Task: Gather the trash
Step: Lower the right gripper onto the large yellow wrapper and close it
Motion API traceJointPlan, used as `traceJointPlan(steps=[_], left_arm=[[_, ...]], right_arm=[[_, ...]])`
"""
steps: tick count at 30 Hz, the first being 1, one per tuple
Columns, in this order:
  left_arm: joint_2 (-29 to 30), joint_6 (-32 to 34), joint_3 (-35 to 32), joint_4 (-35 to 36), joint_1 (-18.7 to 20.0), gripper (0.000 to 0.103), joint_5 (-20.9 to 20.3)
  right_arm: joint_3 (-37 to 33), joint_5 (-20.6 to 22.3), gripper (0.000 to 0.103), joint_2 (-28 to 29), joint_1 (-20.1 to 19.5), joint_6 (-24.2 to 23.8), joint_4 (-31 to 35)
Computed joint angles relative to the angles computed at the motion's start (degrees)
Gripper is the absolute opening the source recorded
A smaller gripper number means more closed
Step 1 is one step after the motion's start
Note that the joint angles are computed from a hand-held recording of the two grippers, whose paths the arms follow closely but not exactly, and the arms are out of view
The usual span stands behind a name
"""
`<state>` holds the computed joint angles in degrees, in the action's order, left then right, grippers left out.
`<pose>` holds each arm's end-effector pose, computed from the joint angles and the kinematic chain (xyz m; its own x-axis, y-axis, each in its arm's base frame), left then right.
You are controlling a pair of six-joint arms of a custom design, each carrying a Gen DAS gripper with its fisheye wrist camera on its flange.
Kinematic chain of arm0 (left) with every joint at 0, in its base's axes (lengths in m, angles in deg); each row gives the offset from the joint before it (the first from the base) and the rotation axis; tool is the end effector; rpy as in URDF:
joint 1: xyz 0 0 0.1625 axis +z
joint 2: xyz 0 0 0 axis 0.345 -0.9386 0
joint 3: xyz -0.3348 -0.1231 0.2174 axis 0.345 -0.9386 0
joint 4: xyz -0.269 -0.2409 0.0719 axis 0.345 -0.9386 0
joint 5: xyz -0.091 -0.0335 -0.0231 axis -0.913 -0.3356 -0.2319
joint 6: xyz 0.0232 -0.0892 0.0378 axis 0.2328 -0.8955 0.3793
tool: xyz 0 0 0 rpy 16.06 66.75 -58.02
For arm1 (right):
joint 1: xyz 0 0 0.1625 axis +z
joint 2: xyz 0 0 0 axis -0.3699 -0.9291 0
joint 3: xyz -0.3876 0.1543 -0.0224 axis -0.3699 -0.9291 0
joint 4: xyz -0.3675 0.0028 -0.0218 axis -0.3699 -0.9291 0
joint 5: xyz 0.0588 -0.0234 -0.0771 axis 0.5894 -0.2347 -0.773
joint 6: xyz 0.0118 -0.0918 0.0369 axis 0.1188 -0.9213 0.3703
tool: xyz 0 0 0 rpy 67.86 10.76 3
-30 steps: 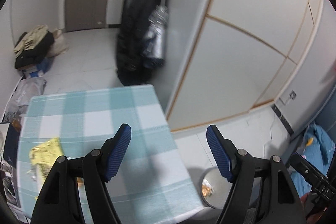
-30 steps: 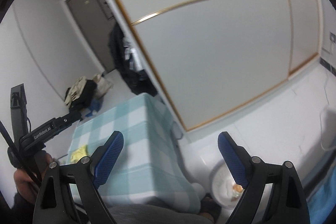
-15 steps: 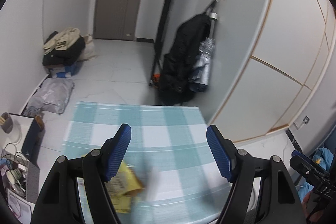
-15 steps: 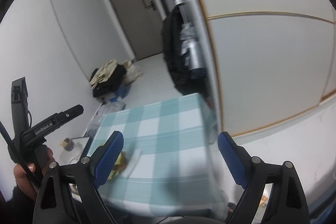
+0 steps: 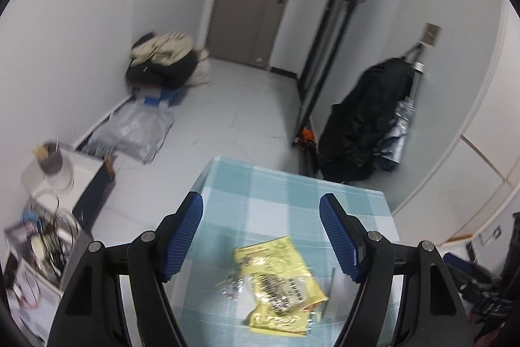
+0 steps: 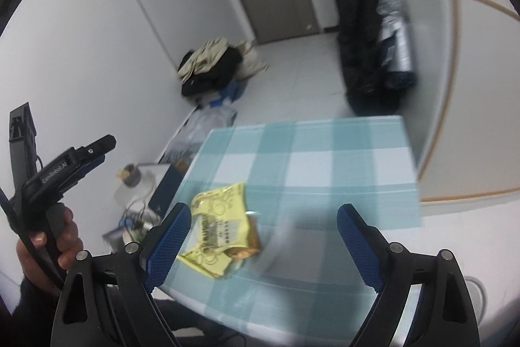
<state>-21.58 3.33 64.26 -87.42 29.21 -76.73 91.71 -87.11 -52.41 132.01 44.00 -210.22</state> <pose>-0.2928 -0.6369 0.3044 -0.8527 0.2412 -0.4633 0.4919 0.6691 -0.5571 0.3012 -0.5855 0.2491 -0.9069 0.0298 0.4203 -0.2800 0.7027 -0.6540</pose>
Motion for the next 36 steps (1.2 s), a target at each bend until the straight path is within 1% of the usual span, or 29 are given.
traceJointPlan(steps=[2, 4, 6, 10, 13, 14, 15, 17, 20, 22, 24, 25, 27, 29, 31, 34, 36], left_arm=[[-0.17, -1.87, -0.63, 1.21, 1.42, 0.071, -1.33], [-0.31, -2.84, -1.03, 2.47, 2.02, 0.071, -0.80], [-0.54, -3.57, -1.64, 3.77, 2.58, 0.071, -0.52], [-0.56, -6.55, -3.60, 7.78, 4.06, 0.071, -0.04], [-1.19, -7.82, -3.64, 8.93, 4.81, 0.071, -0.04], [-1.32, -8.20, -3.68, 9.37, 4.98, 0.071, -0.03], [-1.41, -8.70, -3.92, 10.16, 5.19, 0.071, -0.08], [-1.44, -9.65, -4.41, 11.28, 5.73, 0.071, -0.59], [-1.42, -11.70, -5.18, 11.66, 6.55, 0.071, -2.09], [-1.28, -12.77, -5.76, 12.14, 6.99, 0.071, -2.98], [-1.26, -13.66, -5.95, 12.78, 7.15, 0.071, -3.11], [-1.11, -13.87, -6.28, 13.28, 7.19, 0.071, -3.07], [-0.95, -13.88, -6.68, 13.86, 7.33, 0.071, -3.31], [-0.75, -13.96, -6.93, 14.48, 7.27, 0.071, -3.21], [-0.70, -14.18, -6.99, 14.90, 7.27, 0.071, -3.33], [-0.48, -14.29, -7.30, 15.79, 7.24, 0.071, -3.22], [-0.36, -14.18, -7.36, 16.14, 7.15, 0.071, -3.03]], right_arm=[[-2.65, 0.78, 0.092, 2.57, -0.21, -1.58, 1.01], [-5.77, 1.78, 0.092, 5.09, -0.36, -3.35, 3.37], [-8.47, 2.41, 0.092, 7.13, -0.55, -4.11, 6.06], [-15.52, 2.35, 0.092, 11.91, -1.45, -3.90, 13.65], [-21.09, 2.57, 0.092, 15.35, -2.17, -3.49, 21.41], [-23.15, 2.77, 0.092, 16.69, -2.25, -4.03, 24.11], [-25.25, 2.42, 0.092, 18.20, -2.11, -5.33, 26.40], [-28.47, 0.48, 0.092, 21.00, -1.61, -9.27, 28.25], [-32.43, -2.14, 0.092, 24.27, -1.04, -12.86, 31.21], [-35.42, -4.94, 0.092, 26.59, -0.92, -13.67, 33.19], [-37.72, -5.99, 0.092, 27.85, -1.17, -12.34, 35.82], [-38.49, -6.15, 0.092, 28.27, -1.32, -11.76, 36.45], [-39.17, -6.33, 0.092, 28.65, -1.45, -12.37, 36.33], [-39.79, -7.53, 0.092, 29.25, -1.35, -13.42, 36.41], [-40.73, -8.72, 0.092, 29.76, -1.29, -13.33, 37.75], [-40.76, -9.18, 0.092, 29.56, -1.19, -12.91, 37.41], [-40.28, -9.37, 0.092, 29.19, -1.18, -12.72, 35.93]])
